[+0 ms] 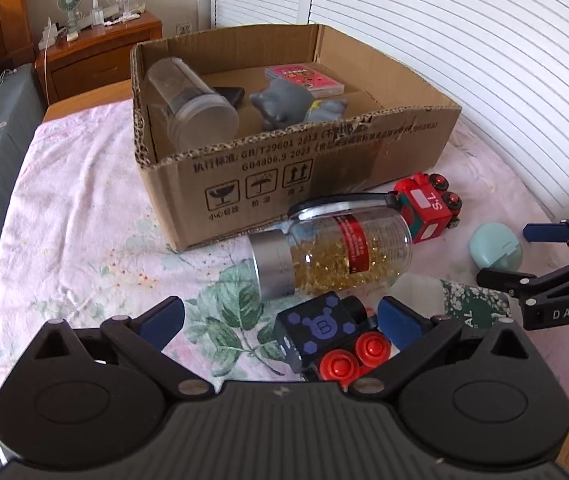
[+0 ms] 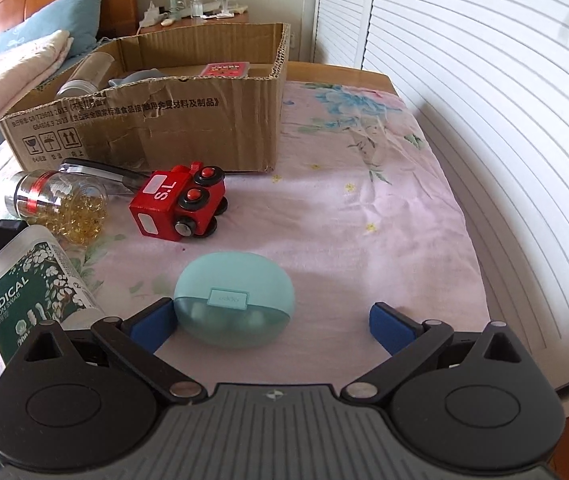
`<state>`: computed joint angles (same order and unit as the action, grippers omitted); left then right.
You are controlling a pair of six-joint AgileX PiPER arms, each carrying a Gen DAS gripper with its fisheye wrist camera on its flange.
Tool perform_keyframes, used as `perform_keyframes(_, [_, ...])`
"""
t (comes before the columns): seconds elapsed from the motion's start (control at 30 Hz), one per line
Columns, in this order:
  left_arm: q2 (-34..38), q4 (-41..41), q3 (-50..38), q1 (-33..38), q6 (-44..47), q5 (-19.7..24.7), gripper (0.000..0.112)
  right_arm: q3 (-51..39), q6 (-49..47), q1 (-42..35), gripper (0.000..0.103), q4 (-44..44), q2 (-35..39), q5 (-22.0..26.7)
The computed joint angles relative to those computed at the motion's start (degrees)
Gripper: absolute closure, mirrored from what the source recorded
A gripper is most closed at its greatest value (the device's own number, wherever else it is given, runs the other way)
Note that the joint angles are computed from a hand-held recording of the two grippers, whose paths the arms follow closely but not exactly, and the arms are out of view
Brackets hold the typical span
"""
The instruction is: Organize rigid objects
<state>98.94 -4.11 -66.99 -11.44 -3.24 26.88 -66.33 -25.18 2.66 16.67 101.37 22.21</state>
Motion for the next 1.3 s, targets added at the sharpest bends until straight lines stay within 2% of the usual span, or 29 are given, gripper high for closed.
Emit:
perform_keyframes(0.13, [-0.69,-1.03,0.73,0.98,0.47,1.07,0.01,0.71,-5.59,-0.9,0.0,4.24,-0.31,-0.18])
perform_keyframes(0.4, [-4.64,11.47,4.29,1.42,-8.16,2.47,0.01,2.63,-13.3,-1.74,0.0,10.77,-0.9,-1.96])
perform_keyframes(0.57, [-4.13,12.57,5.51,-0.45,-4.73,1.6,0.01,3.77,-17.03,-1.99,0.0,14.24,-1.22,-3.15])
perform_keyframes(0.67, [-2.09,10.54,4.56,-0.26,-3.49,1.31,0.009,3.97,-17.52,-2.01,0.0,14.73,-1.3,-3.36])
perform_keyframes(0.77, [-1.31,3.97,4.87,1.63,1.67,-0.75,0.01,4.27,-17.83,-1.96,0.0,15.07,-1.46,-3.7])
perform_keyframes(0.83, [-1.24,3.32,5.4,1.99,2.84,-2.19,0.01,4.2,-17.7,-1.96,0.0,14.97,-1.4,-3.63])
perform_keyframes(1.0, [-2.08,3.53,8.69,1.97,2.5,-7.54,0.01,4.21,-17.63,-1.95,0.0,14.86,-1.49,-3.57])
perform_keyframes(1.13, [-2.37,5.36,9.73,1.63,0.11,-9.11,0.01,4.15,-19.86,-2.33,0.0,16.46,-1.49,-3.15])
perform_keyframes(1.3, [-2.73,5.59,10.67,1.59,0.03,-10.17,0.01,1.28,-16.88,-2.03,0.0,12.66,-0.49,0.11])
